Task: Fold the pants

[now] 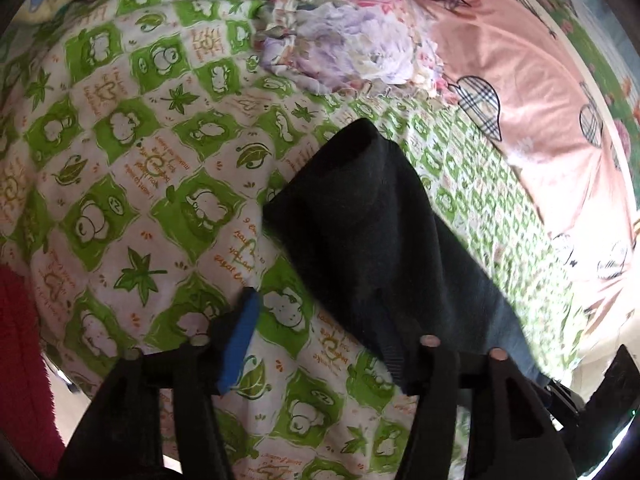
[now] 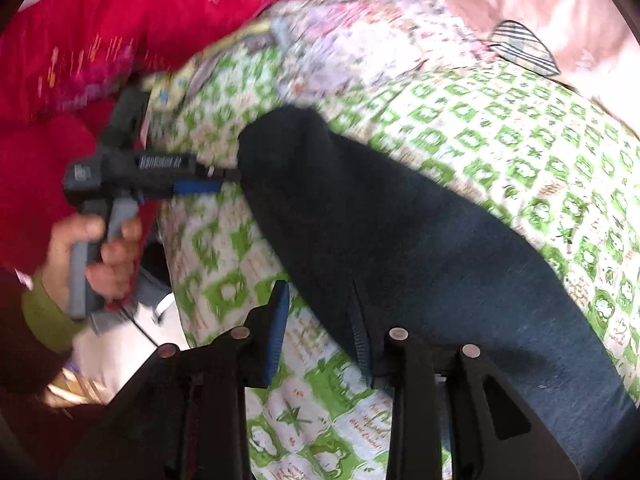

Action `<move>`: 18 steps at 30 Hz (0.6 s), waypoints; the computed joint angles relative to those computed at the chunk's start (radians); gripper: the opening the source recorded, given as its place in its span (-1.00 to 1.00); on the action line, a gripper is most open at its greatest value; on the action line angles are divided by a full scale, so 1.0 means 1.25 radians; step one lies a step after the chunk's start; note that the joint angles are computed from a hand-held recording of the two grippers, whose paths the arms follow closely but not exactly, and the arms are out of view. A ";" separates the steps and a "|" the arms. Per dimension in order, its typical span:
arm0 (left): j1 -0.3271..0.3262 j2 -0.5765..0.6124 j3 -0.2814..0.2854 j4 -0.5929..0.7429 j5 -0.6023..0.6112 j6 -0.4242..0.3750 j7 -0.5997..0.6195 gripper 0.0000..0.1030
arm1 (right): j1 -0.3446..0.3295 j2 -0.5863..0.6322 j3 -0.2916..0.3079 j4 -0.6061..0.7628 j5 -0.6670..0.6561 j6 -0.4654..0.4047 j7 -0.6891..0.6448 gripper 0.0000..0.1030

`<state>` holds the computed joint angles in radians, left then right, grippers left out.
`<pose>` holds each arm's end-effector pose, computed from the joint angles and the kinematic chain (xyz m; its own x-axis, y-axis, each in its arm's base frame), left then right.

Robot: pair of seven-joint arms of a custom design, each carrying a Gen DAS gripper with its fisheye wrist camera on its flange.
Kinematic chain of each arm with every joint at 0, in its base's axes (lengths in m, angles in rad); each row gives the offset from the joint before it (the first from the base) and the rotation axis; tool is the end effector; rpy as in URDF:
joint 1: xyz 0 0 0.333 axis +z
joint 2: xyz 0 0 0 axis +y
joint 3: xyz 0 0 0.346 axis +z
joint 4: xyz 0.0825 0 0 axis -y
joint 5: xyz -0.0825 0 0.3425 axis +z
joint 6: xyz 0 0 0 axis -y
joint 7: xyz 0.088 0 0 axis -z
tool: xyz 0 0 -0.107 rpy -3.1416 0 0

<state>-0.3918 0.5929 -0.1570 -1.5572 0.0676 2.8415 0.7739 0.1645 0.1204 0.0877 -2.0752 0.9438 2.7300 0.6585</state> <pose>0.6343 -0.3591 0.4331 0.1010 -0.8706 0.4816 -0.8399 -0.3340 -0.4277 0.5606 0.1109 0.4731 0.4437 -0.8600 -0.2519 -0.7405 -0.1935 -0.6436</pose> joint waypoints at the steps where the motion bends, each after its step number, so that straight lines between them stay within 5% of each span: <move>1: 0.010 0.004 -0.012 0.007 -0.012 -0.001 0.004 0.16 | -0.004 0.003 -0.003 0.008 0.008 0.000 0.007 -0.37; 10: -0.001 0.084 0.009 0.186 -0.009 -0.147 -0.014 0.33 | -0.084 0.122 -0.031 0.180 -0.033 -0.037 0.193 -0.37; 18: 0.007 0.119 0.002 0.228 -0.002 -0.161 0.000 0.35 | -0.148 0.277 -0.001 0.377 -0.203 -0.206 0.321 -0.37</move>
<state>-0.3831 0.7412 -0.1541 -1.2723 0.0646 2.6409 0.7743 -0.0205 0.4672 0.0866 -1.6041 0.6899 2.4720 1.0592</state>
